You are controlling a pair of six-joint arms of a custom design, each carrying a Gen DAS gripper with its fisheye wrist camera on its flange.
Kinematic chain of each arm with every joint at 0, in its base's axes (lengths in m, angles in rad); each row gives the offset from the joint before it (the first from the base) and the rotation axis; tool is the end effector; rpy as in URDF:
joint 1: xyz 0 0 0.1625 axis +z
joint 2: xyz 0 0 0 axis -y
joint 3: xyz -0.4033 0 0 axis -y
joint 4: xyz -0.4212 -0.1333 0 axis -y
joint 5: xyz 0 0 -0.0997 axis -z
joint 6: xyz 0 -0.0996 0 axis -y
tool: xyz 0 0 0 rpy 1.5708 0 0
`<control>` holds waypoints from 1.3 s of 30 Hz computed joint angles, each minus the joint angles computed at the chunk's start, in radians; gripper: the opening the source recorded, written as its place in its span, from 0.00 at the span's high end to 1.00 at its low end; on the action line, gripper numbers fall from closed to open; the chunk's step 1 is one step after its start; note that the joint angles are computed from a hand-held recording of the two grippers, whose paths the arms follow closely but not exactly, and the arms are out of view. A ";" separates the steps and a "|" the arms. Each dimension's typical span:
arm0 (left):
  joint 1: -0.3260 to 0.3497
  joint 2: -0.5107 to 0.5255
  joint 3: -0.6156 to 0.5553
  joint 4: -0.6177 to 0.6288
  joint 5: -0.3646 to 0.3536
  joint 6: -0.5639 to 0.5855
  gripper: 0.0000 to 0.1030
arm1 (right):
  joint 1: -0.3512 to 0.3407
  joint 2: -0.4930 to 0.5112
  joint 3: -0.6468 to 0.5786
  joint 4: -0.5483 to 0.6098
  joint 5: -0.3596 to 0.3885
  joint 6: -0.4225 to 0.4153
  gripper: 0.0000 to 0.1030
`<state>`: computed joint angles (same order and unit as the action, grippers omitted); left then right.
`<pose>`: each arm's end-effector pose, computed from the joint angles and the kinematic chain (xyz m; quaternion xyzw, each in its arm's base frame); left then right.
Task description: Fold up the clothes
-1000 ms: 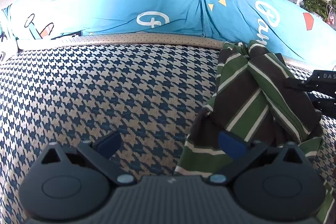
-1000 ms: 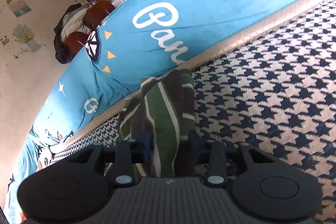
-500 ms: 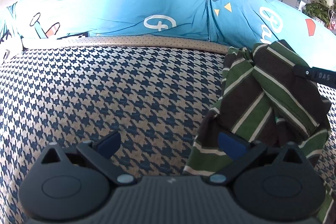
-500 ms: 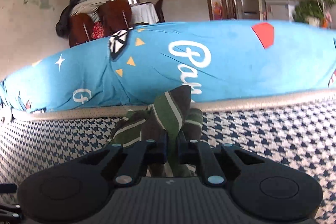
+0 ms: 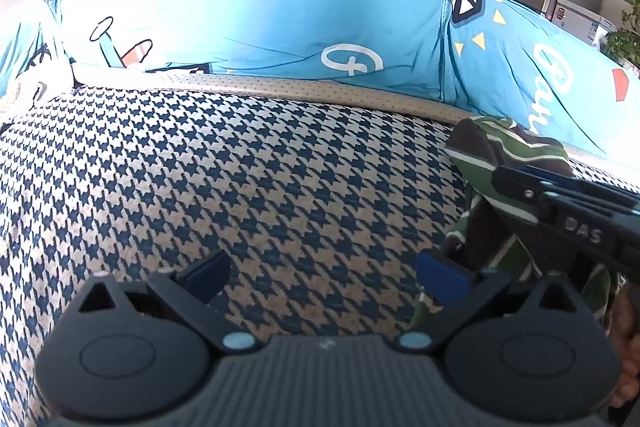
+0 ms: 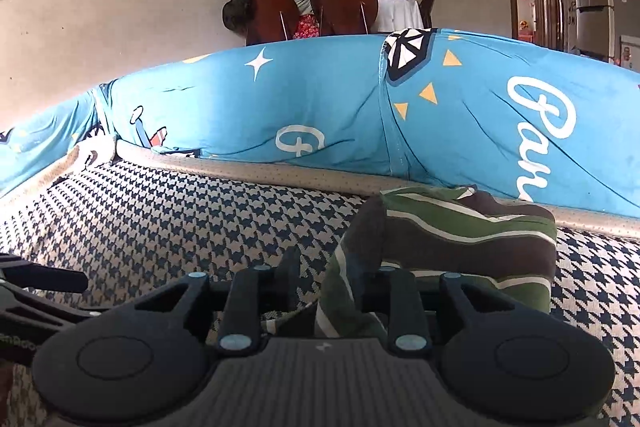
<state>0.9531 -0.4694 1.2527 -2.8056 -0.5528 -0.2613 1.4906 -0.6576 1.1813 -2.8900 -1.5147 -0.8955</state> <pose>-0.2686 -0.7546 0.0442 0.0435 0.8569 -0.3790 0.3466 0.0724 -0.8332 0.2000 0.3753 -0.8417 0.3541 0.1586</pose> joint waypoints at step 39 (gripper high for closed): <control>-0.001 0.022 -0.049 0.054 -0.048 -0.036 0.00 | 0.030 0.231 -0.421 0.247 -0.192 0.168 0.88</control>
<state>0.9519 -0.4478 1.2040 -2.7518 -0.6004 -0.2975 1.5201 -0.4264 0.7606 -2.6434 -1.7071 -0.7276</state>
